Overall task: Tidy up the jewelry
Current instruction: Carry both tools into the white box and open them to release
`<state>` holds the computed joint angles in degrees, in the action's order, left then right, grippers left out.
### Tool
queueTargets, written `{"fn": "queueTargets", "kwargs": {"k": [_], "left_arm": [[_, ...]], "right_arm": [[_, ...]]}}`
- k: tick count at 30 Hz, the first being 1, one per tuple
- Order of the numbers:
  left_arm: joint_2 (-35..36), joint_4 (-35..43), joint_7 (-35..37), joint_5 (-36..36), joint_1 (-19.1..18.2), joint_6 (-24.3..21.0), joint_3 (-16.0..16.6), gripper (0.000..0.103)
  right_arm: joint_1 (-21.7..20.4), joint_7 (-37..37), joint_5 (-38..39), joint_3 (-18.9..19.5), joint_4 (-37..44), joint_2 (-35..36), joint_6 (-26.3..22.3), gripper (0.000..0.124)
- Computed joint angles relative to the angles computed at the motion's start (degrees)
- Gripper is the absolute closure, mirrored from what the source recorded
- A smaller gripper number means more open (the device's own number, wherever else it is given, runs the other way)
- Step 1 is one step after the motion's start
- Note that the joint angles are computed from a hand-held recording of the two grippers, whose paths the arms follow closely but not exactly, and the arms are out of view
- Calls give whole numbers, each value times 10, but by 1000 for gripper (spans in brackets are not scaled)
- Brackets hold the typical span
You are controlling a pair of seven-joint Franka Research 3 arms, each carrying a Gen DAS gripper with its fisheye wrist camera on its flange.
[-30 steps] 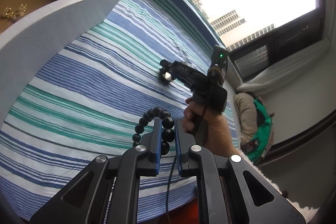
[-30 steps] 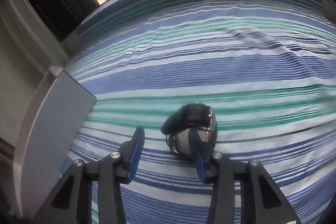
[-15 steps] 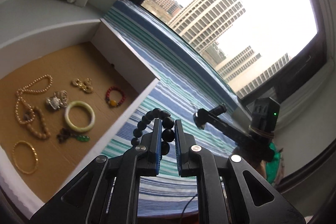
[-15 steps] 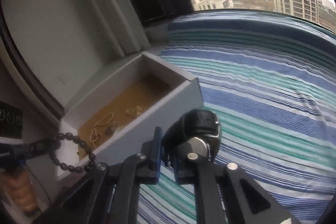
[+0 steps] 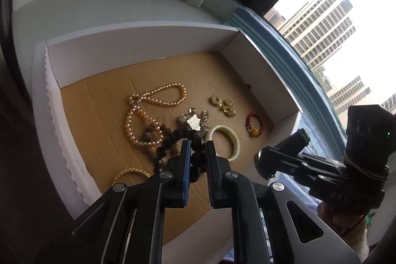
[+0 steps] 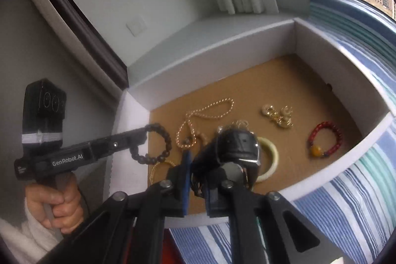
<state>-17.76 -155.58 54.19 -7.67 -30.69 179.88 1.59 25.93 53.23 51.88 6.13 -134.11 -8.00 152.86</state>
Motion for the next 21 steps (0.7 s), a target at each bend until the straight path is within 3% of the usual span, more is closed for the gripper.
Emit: {"fn": "queueTargets", "kwargs": {"k": [5,6,7,8,9,10,12,13,15,17,18,21], "left_arm": [[-5,-9,-60,62,102,-17,-97,93],[-11,-11,-83,84,133,-20,-127,85],[-17,-12,-105,106,160,-25,-152,66],[-23,-11,-132,129,192,-34,-183,54],[-33,-8,-162,156,227,-50,-218,31],[-45,-5,-192,186,263,-66,-254,19],[-71,7,-247,247,324,-104,-322,12],[-83,17,-271,276,348,-134,-353,5],[-101,44,-318,329,383,-202,-408,1],[-108,70,-360,366,402,-268,-446,1],[-109,74,-375,376,401,-279,-451,1],[-102,84,-374,393,370,-305,-437,1]], "right_arm": [[1,47,-33,14,34,56,-42,110],[1,58,-45,17,37,62,-45,105],[1,67,-55,20,37,65,-44,94],[0,76,-63,21,36,64,-43,86],[1,86,-69,24,30,59,-37,74],[2,91,-71,24,26,53,-33,72],[0,97,-83,22,20,38,-25,72],[0,112,-107,25,13,28,-10,70],[-4,159,-176,32,-8,6,29,61],[-10,207,-243,40,-31,-15,65,51],[-16,230,-274,44,-43,-27,77,48],[-38,304,-368,60,-72,-49,109,47]]}}
